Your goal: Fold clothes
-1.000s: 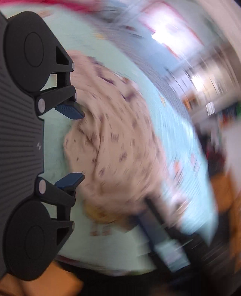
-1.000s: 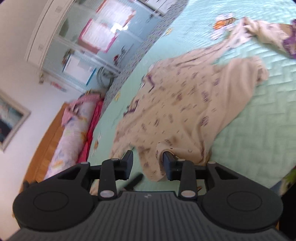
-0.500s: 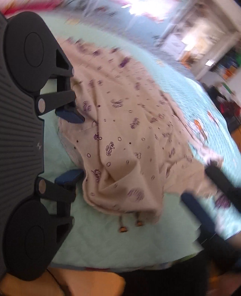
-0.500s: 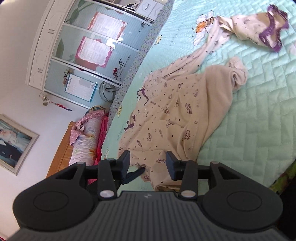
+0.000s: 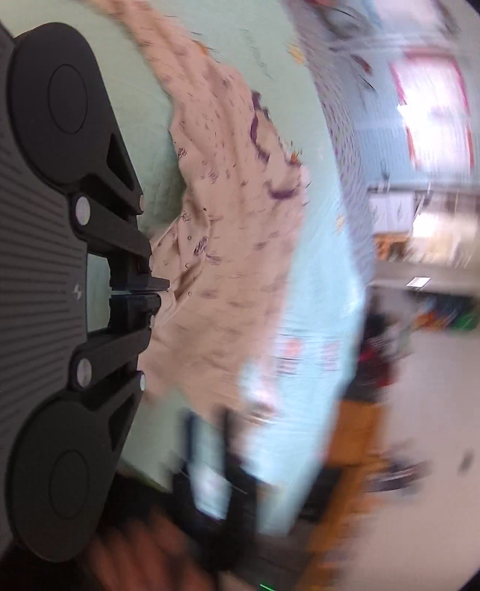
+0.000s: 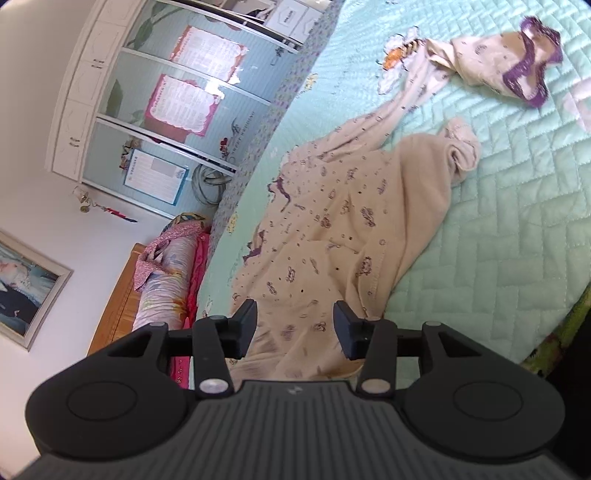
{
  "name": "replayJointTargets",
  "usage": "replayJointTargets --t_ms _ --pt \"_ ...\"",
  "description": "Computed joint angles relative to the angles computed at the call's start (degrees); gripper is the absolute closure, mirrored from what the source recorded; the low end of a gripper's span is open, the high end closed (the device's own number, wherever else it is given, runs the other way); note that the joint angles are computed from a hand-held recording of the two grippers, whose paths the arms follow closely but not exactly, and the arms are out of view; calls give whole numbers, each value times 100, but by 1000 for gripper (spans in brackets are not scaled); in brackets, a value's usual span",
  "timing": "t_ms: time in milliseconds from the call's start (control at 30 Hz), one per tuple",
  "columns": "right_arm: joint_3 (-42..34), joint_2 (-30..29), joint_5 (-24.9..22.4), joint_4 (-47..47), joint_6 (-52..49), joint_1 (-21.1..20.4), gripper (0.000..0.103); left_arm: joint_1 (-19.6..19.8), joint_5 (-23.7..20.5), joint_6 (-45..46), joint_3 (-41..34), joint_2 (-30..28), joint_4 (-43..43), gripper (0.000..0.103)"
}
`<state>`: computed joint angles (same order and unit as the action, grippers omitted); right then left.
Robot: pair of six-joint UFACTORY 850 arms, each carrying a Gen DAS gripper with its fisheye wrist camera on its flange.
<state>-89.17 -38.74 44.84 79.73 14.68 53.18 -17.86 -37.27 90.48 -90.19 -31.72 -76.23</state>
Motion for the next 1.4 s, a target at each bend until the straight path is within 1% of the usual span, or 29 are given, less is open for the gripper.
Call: replayJointTargets --t_ms 33,100,233,267,300,367,400,433,500,567,600,700,733,767,800,867,933,967,1000,1033,1100,1167,1200,1233,1267,1300,1333,1367,1400 --pt "-4 0 2 -10 -17 4 55 135 -307 -220 56 142 -234 103" --pt "-13 -11 -28 -28 -21 0 55 377 -762 -279 272 502 -743 103" --pt "-104 -94 -203 -56 -12 -43 55 549 -731 -76 431 810 -1574 98" --pt "-163 -121 -245 39 -155 -47 55 559 -521 -190 415 785 -1564 98" --pt "-225 -149 -286 139 -304 -52 55 522 -158 -539 353 694 -1314 96" --pt "-266 -142 -164 377 -660 -10 55 440 515 -1521 220 493 -447 97" --pt "-287 -138 -99 489 -832 10 55 408 740 -1861 237 414 -108 97" --pt "-308 -135 -32 598 -1001 31 55 395 825 -2211 260 348 226 97" --pt "-233 -65 169 785 -1207 83 55 388 814 -2693 374 308 621 97" --pt "-144 11 385 1149 -1514 123 54 361 767 -2681 426 307 765 97" --pt "-114 43 519 1386 -1705 131 52 348 744 -2673 451 306 837 96" --pt "-39 124 997 2101 -2135 116 41 233 792 -2843 307 151 1092 88" --pt "-26 150 1146 2335 -2265 92 39 192 781 -2900 259 112 1119 80" --pt "59 200 1190 2443 -2349 36 36 224 723 -2892 240 89 1116 74" --pt "143 248 1232 2546 -2432 -21 31 228 706 -2915 234 69 1163 66" --pt "284 318 1087 2858 -2470 -207 30 235 676 -2960 225 32 1254 65" --pt "513 373 640 2903 -2100 -405 30 233 674 -2936 373 119 1284 65" --pt "586 365 519 2745 -1933 -452 31 232 674 -2927 444 161 1301 65" --pt "591 374 375 2440 -1873 -448 56 216 688 -2962 455 170 1352 65" --pt "594 381 231 2121 -1804 -447 98 204 710 -2980 465 182 1379 65" --pt "577 387 -57 1499 -1689 -456 98 194 752 -3002 467 195 1407 65" --pt "245 295 -7 696 -2213 -273 98 193 845 -3031 473 221 1364 65" --pt "119 275 -253 288 -2329 -212 97 205 857 -3042 466 225 1333 65" --pt "-42 246 -557 -65 -2486 -167 93 212 869 -3019 473 241 1301 65" --pt "-165 219 -877 -179 -2731 -135 89 218 881 -2996 480 257 1271 65" --pt "-210 210 -1019 -53 -3009 -107 78 218 901 -2994 494 272 1263 65" --pt "-269 194 -1134 137 -3338 -72 72 222 893 -2987 510 282 1251 65" --pt "-235 210 -1008 392 -3539 -31 65 224 870 -2977 528 289 1253 65" --pt "-145 257 -665 655 -3622 12 65 226 848 -2967 544 296 1256 65"
